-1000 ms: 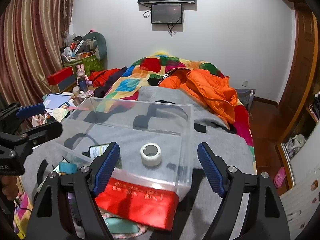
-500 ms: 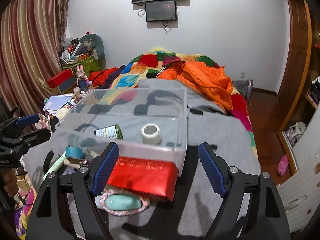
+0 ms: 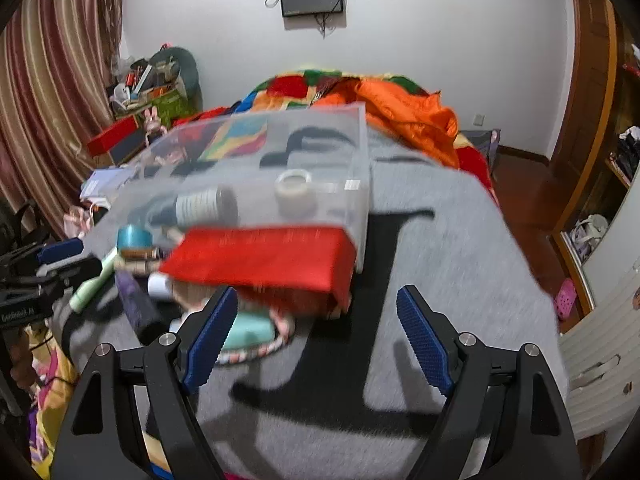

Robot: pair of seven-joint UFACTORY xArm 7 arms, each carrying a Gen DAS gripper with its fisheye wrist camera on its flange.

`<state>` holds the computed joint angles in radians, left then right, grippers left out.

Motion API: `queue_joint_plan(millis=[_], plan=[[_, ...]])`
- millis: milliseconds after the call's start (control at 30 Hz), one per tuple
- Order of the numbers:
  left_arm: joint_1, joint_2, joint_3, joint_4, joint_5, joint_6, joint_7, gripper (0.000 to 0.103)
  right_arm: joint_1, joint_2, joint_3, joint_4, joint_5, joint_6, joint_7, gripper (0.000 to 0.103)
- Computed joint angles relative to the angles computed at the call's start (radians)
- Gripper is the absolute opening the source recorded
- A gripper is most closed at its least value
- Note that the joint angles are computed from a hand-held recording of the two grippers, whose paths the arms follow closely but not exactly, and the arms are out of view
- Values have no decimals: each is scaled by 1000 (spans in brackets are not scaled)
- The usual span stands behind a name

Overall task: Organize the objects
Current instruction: 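Grasp the pale green tube with the left tool while the right tool grasps the braided bracelet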

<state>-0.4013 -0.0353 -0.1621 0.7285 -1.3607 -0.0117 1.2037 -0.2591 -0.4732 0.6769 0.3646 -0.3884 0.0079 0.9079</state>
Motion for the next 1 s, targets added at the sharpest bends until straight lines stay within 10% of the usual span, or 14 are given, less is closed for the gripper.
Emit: queue_joint_plan(millis=[300,567,733,1000], plan=[[24,52,-10,6,-12,28,16,50,64,89,-69,-14,28,-54,-41,45],[16,103,-39,83,-299,-54,293,35,95,104,-94,-21,115,-77,-108,16],[17,71,-16,51,-282,-22,272,16,67,97,-62,-26,129,-70,-116,11],[19,-7,-23,-50,-133,-22,162,15,167,27,-142,-74,145,-29,-130,10]])
